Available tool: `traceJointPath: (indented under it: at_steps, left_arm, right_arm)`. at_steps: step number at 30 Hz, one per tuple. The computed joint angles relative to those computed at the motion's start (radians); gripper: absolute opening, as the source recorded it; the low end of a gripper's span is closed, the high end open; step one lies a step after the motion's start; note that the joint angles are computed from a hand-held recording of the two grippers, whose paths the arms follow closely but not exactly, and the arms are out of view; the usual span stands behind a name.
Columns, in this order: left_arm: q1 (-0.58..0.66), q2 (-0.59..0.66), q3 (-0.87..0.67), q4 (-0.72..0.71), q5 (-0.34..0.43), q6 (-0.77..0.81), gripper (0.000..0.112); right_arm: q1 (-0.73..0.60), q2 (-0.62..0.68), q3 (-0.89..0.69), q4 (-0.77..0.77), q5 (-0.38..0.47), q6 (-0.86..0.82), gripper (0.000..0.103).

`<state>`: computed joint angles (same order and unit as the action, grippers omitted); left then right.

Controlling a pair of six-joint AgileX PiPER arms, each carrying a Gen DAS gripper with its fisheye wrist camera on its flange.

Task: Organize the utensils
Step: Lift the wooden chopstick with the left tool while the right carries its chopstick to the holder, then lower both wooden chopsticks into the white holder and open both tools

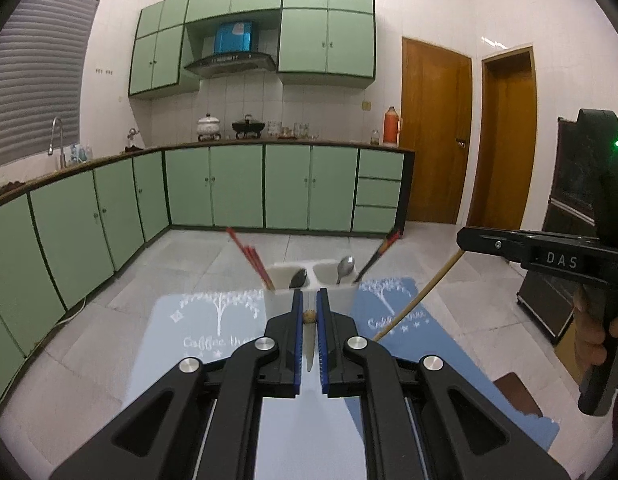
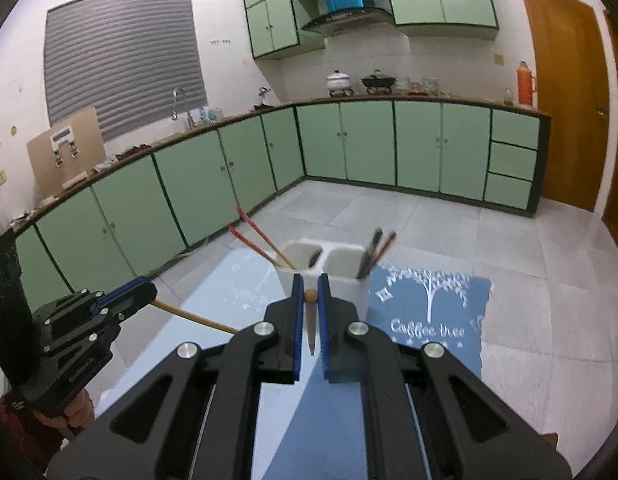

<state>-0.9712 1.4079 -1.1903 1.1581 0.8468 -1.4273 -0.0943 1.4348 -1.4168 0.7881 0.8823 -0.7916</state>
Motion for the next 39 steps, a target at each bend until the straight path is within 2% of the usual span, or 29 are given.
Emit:
traceJointPath:
  at_steps: [4, 8, 12, 18, 21, 25, 32, 39]
  left_arm:
    - [0.001, -0.004, -0.082, 0.029, 0.011, 0.051, 0.006]
    - [0.003, -0.002, -0.159, 0.071, 0.017, 0.087, 0.006]
    - [0.030, 0.045, -0.253, 0.106, 0.007, 0.131, 0.006]
    - [0.095, 0.132, -0.344, 0.123, -0.024, 0.166, 0.006]
    - [0.151, 0.181, -0.408, 0.071, -0.063, 0.206, 0.006]
    - [0.213, 0.208, -0.468, 0.002, -0.129, 0.254, 0.006]
    - [0.273, 0.287, -0.566, -0.053, -0.179, 0.334, 0.006]
    - [0.336, 0.368, -0.580, -0.056, -0.235, 0.288, 0.006]
  right_arm:
    - [-0.042, 0.046, -0.149, 0.043, 0.100, 0.013, 0.006]
    - [-0.067, 0.105, -0.311, 0.068, 0.163, 0.053, 0.006]
    - [-0.041, 0.160, -0.441, 0.011, 0.125, 0.097, 0.006]
    - [0.017, 0.300, -0.640, -0.110, 0.111, 0.181, 0.006]
    - [0.058, 0.365, -0.694, -0.184, 0.105, 0.219, 0.006]
    - [0.069, 0.435, -0.748, -0.205, 0.120, 0.236, 0.006]
    - [0.095, 0.543, -0.884, -0.256, 0.163, 0.290, 0.006]
    - [0.121, 0.626, -0.975, -0.292, 0.194, 0.325, 0.006]
